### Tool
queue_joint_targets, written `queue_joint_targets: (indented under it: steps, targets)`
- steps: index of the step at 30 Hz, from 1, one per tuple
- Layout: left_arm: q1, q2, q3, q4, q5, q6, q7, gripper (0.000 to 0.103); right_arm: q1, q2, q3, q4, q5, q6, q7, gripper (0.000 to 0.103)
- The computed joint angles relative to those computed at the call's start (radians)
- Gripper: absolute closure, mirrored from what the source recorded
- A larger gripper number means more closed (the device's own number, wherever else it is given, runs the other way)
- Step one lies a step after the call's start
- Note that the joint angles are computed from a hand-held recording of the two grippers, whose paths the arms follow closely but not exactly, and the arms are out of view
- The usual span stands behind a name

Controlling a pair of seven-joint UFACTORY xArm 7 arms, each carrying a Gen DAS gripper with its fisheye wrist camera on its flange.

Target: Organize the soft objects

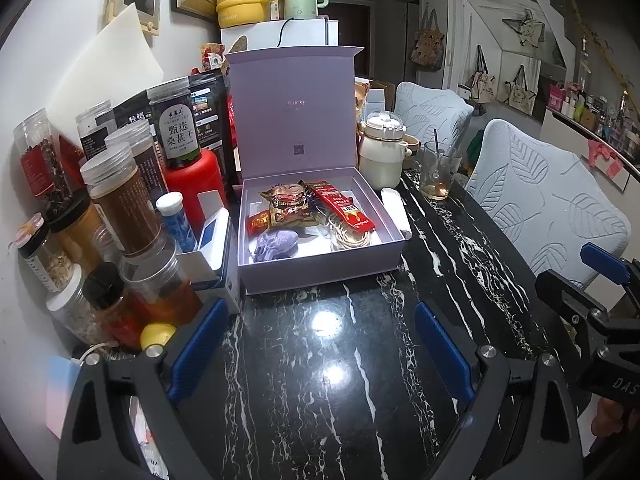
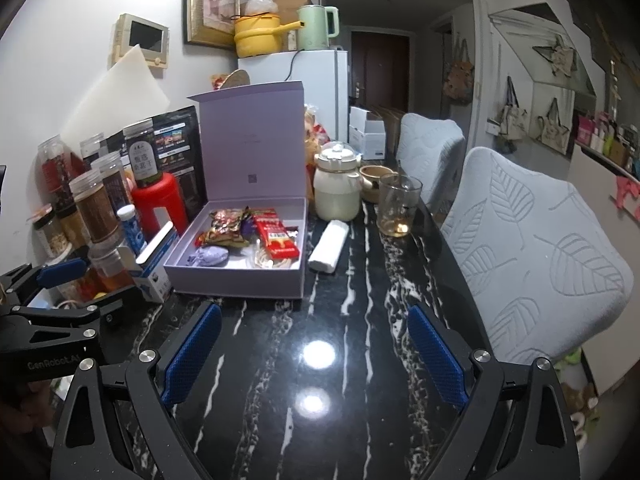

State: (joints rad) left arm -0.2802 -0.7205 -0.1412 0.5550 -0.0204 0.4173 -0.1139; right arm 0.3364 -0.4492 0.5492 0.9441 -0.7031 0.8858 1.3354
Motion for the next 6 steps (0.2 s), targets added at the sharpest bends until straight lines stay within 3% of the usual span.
queue_joint_targets:
  steps: [6]
  targets:
    - [-0.007, 0.014, 0.01, 0.002, -0.007, 0.006, 0.008, 0.008, 0.002, 0.002, -0.004, -0.001, 0.003, -0.005, 0.0, 0.008]
